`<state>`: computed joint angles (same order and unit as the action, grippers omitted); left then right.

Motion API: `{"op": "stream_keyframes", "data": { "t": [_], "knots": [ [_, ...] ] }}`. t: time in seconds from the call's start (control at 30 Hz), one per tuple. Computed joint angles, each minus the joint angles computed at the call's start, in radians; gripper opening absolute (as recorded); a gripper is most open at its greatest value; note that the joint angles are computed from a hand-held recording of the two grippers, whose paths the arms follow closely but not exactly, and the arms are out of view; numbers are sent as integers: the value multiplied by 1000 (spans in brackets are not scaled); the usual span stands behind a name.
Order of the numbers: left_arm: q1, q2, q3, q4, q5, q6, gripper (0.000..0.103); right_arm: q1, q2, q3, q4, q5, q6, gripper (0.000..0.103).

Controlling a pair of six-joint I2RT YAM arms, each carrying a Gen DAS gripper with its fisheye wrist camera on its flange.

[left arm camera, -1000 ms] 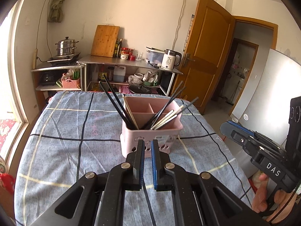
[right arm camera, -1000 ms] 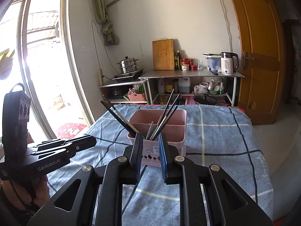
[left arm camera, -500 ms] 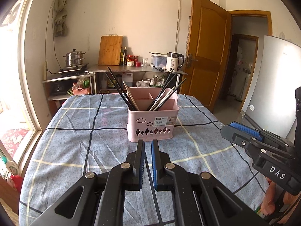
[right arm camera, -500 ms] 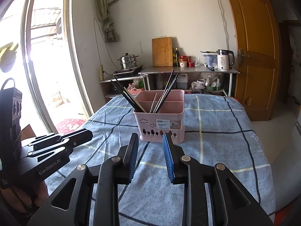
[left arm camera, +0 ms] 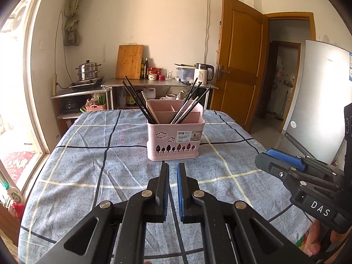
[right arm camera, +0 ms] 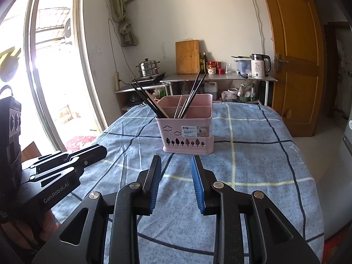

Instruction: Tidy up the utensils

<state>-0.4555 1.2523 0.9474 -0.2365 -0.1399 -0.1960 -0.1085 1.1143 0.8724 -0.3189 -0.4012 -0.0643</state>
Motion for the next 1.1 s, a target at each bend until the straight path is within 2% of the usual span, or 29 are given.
{"op": "stream_keyframes", "data": {
  "t": [1.1],
  "knots": [
    [-12, 8, -9, 16, -7, 9, 6, -3, -2, 3, -1, 6, -7, 30]
  ]
}}
